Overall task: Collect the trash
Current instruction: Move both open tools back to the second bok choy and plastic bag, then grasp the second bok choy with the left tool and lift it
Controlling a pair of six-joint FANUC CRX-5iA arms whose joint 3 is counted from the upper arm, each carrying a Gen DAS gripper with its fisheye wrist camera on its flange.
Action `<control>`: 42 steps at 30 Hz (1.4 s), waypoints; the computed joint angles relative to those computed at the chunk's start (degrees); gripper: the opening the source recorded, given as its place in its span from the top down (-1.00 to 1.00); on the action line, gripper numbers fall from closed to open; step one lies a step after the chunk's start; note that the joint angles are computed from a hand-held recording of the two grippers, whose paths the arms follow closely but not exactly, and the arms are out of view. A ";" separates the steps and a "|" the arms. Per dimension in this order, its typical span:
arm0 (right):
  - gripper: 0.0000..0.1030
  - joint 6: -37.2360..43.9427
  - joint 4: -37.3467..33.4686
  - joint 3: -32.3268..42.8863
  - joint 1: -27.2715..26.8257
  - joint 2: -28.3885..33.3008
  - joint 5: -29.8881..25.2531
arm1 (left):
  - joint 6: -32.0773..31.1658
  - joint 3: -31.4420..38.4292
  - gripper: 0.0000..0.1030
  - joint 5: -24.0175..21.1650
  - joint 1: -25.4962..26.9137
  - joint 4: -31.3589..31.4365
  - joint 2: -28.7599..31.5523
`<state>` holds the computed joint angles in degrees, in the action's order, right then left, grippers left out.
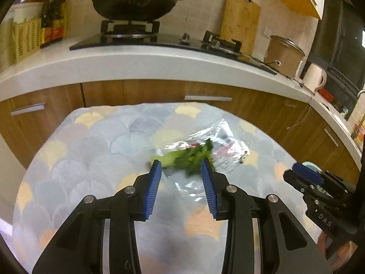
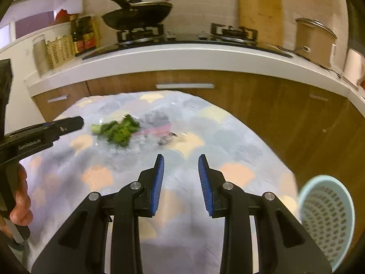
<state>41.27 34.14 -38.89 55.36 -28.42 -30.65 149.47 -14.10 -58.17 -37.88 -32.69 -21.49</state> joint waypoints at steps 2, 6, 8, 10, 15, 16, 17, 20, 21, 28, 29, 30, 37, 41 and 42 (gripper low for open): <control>0.43 -4.54 5.02 -2.47 -0.38 0.32 2.13 | -3.98 -1.60 0.19 1.75 3.25 2.64 -0.60; 0.05 -10.93 12.32 -5.88 -1.49 -1.27 5.29 | -12.89 -6.44 0.16 7.96 11.68 11.95 -2.49; -0.18 -14.59 16.89 -7.44 -2.27 -2.07 6.68 | -16.18 -7.95 0.15 9.78 14.96 15.75 -2.36; -0.18 -16.48 19.33 -7.97 -2.20 -2.15 6.37 | -19.53 -9.85 0.14 12.05 17.39 19.47 -2.85; -0.18 -19.07 21.35 -8.42 -3.02 -2.20 6.61 | -28.85 -13.56 0.04 17.00 19.77 28.89 -4.22; -0.18 -19.21 21.01 -8.37 -3.34 -2.19 6.80 | -29.39 -13.36 0.04 17.09 19.40 29.41 -3.77; -0.18 -19.60 20.98 -8.47 -3.46 -2.33 6.82 | -30.21 -13.59 0.04 17.51 19.31 30.46 -3.68; -0.18 -19.56 19.50 -8.34 -3.93 -2.57 7.04 | -37.06 -16.76 0.04 19.90 20.25 39.17 -4.54; -0.18 -19.34 18.93 -8.25 -4.13 -2.59 7.19 | -38.87 -17.54 0.04 20.33 20.02 41.30 -4.87; -0.19 -17.41 16.06 -7.80 -4.68 -2.59 8.15 | -26.11 -8.30 0.01 14.24 10.98 24.84 -0.97; -0.19 -17.38 16.10 -7.88 -4.76 -2.64 8.35 | -23.45 -6.50 0.01 12.83 10.15 21.55 0.23; -0.19 -17.31 16.05 -7.94 -4.80 -2.68 8.55 | -22.85 -5.65 0.01 12.09 10.17 20.33 1.07; -0.19 -15.56 14.40 -7.48 -4.93 -2.27 9.14 | -20.14 4.05 0.07 1.32 4.51 7.61 10.48; -0.26 -16.52 15.23 -7.68 -5.22 -2.29 9.46 | -26.76 2.19 0.10 4.13 6.93 13.65 10.02; -0.26 -16.68 15.32 -7.74 -5.19 -2.33 9.46 | -25.87 3.08 0.18 2.77 6.25 12.89 10.84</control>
<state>24.58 49.46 -46.63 50.17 -30.75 -21.19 123.60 -11.02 -55.40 -31.64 -19.80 -10.65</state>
